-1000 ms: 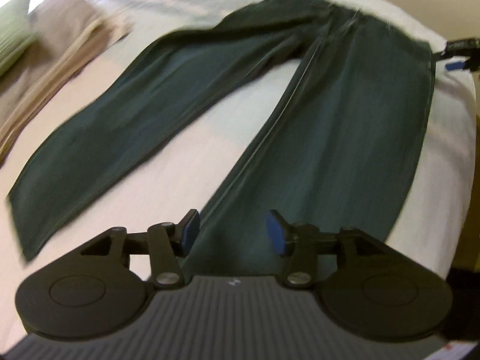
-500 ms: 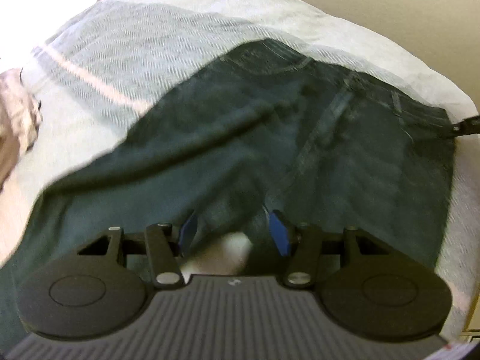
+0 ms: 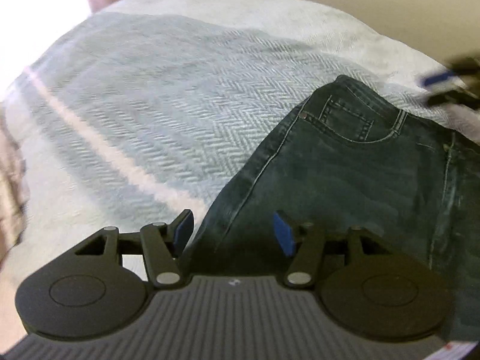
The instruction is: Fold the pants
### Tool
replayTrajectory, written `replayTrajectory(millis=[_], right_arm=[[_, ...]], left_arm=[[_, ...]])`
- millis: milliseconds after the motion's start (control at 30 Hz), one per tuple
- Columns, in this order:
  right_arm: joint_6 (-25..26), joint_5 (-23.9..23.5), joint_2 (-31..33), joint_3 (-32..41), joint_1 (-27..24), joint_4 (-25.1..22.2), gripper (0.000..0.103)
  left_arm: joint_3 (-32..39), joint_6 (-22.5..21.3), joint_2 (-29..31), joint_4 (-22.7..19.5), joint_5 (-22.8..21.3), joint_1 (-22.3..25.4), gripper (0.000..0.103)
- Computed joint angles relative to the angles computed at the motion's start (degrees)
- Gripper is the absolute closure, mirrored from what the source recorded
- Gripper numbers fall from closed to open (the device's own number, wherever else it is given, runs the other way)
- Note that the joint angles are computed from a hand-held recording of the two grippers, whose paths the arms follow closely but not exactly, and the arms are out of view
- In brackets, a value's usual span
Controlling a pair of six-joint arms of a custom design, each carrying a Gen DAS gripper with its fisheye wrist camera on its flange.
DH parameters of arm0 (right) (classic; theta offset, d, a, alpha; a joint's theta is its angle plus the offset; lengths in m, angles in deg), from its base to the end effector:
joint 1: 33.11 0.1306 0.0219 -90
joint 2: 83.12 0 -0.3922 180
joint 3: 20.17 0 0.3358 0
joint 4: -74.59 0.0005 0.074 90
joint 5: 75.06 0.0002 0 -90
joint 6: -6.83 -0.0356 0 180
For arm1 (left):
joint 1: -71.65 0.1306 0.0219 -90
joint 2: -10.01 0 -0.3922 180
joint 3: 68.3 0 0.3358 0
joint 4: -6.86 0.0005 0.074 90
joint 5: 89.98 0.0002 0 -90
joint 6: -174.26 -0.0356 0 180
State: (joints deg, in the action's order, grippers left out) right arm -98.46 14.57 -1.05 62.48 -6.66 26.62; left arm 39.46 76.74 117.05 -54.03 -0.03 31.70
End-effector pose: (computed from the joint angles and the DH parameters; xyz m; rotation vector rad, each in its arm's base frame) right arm 0.3382 0.1680 0.4417 -0.2390 2.4150 0.3445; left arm 0.4037 -0.3387 0.4146 1.0602 2.4120 -0.1949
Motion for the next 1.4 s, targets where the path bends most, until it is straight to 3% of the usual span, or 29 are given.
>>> replayTrajectory(millis=[133,200,233,267,300,333,400,467,533,633,700,800,867,933,1133,1333,1400], right_arm=[[1.87,-8.65,10.45,4.43,-5.51,3.31,0.049],[2.98,-11.6,13.82,6.32,-6.79,2.75,0.05],[3.55,-13.62,14.33,6.36,-7.01,3.06,0.067],[3.52,-15.92,14.51,6.4,-7.34,2.43,0.08],[2.93,-16.7,15.32,7.64,-7.49,1.13,0.088],[2.64,-15.96,14.98,7.76,-7.3,1.07,0.094],[2.49,-12.76,13.05,7.53,-7.28,2.82,0.095],[2.89,-9.87,11.89,7.43,-7.62,4.64,0.095],[2.72,-9.94,12.93,7.48,-8.47,3.53,0.092],[0.66,-9.17,12.58,4.31,-8.73,5.6,0.076],[-1.18,-4.66,10.82,3.06,-7.34,6.81,0.062],[0.81,5.78,8.59,3.58,-3.81,6.27,0.059],[1.38,7.01,6.76,3.27,-1.86,6.94,0.058],[1.48,7.04,5.02,2.79,0.33,6.32,0.058],[-5.49,0.63,3.31,0.68,9.86,3.58,0.057],[-15.13,5.98,-1.56,-6.31,17.92,-1.64,0.057],[-17.98,8.93,-1.91,-5.16,20.0,-6.13,0.056]], left_arm=[[1.35,-1.07,3.12,-0.96,2.83,0.95,0.057],[0.54,-1.2,3.16,-0.57,3.5,1.16,0.067],[0.36,-1.47,3.11,-0.61,3.57,1.22,0.072],[0.21,-1.62,2.91,-0.77,3.06,1.05,0.083],[0.22,-1.83,2.88,-0.88,2.38,0.9,0.094],[0.46,-1.93,2.97,-0.82,2.44,0.87,0.094],[0.8,-2.33,2.63,1.21,1.56,0.72,0.095],[2.75,-2.01,3.83,3.34,1.58,0.92,0.095],[5.66,-1.24,6.13,3.39,0.8,1.04,0.096],[7.14,0.9,7.94,2.25,0.52,1.17,0.09],[3.72,2.14,5.1,4.9,1.2,1.96,0.082],[-0.94,2.74,-0.6,6.38,-0.24,4.17,0.082],[-4.06,2.73,-4.87,5.97,-2.12,6.39,0.081],[-6.45,3.53,-8.68,2.56,-3.67,9.33,0.081],[-19.92,5.21,-22.27,-5.13,-7.96,14.7,0.081],[-33.79,9.38,-34.56,-11.6,-9.38,20.65,0.079],[-35.91,10.77,-37.99,-13.97,-9.26,23.81,0.079]])
